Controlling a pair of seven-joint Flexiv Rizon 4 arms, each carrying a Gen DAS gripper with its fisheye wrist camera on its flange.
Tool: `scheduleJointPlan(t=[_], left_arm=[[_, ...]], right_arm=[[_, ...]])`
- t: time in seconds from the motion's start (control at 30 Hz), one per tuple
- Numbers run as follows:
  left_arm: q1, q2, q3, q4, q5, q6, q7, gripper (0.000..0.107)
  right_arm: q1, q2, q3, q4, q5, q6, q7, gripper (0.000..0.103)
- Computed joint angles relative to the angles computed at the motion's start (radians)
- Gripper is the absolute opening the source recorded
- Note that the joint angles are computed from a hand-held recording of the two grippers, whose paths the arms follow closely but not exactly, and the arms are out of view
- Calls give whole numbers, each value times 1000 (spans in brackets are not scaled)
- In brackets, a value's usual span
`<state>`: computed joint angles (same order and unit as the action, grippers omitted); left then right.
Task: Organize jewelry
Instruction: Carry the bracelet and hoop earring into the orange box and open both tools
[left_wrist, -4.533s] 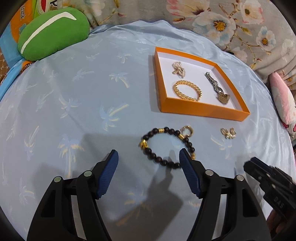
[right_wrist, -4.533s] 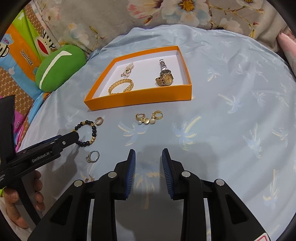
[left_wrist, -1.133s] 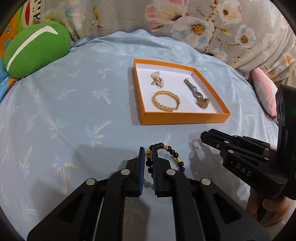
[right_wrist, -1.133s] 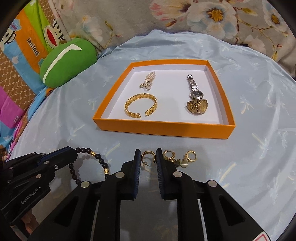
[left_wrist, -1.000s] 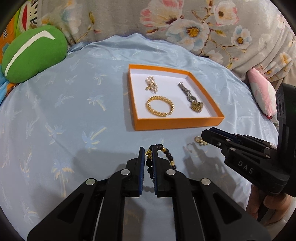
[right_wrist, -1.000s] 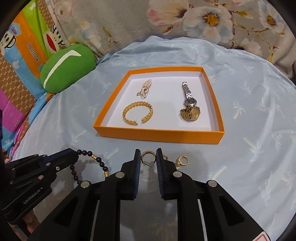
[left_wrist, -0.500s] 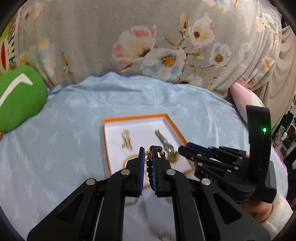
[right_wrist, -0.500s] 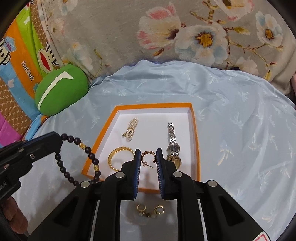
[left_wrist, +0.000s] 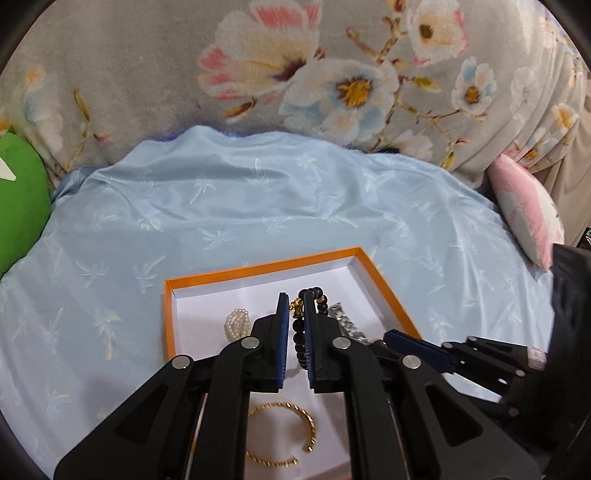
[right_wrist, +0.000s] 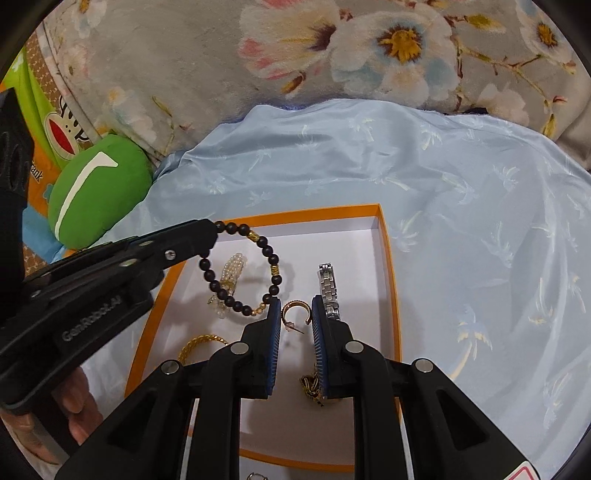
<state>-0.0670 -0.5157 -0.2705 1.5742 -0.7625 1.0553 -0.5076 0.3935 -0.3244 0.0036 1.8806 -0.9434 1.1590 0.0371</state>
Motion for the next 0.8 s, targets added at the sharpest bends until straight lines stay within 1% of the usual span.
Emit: scheduleJointPlan(t=[0.1,0.13,0.17,0.3,0.37,0.4,0.5,0.6,0.8], left_arm=[[-23,-38,24,-33,44,34,-50,10],[-24,-45,27,-39,58,43,-61,13],[-22,-51,26,-45,66,50,-70,17],[-2,-56,12,-48,75,67,-97,20],[6,-53,5,-41,70,86,-106,25],[12,-50,-1,-36,66,94,-105,26],[26,-34,-12,-11,52,118,-97,27],[37,-20,-14,9,38,116,-101,27],[54,18,-18,77,-1,149,-75,27]], right_arm=[[-1,-24,0,-23,18,-2,-24,16],[-1,-30,-2,-28,24,1,-28,16],[1,-36,-5,-33,28,3,-31,16],[8,-53,-13,-48,47,4,-46,16],[13,-59,-17,-52,52,3,-55,16],[19,-60,-21,-54,47,-4,-57,16],[30,-58,-30,-52,24,-18,-41,17],[30,-53,-28,-45,17,-16,-28,17],[37,-18,-14,-17,-17,-51,8,17]])
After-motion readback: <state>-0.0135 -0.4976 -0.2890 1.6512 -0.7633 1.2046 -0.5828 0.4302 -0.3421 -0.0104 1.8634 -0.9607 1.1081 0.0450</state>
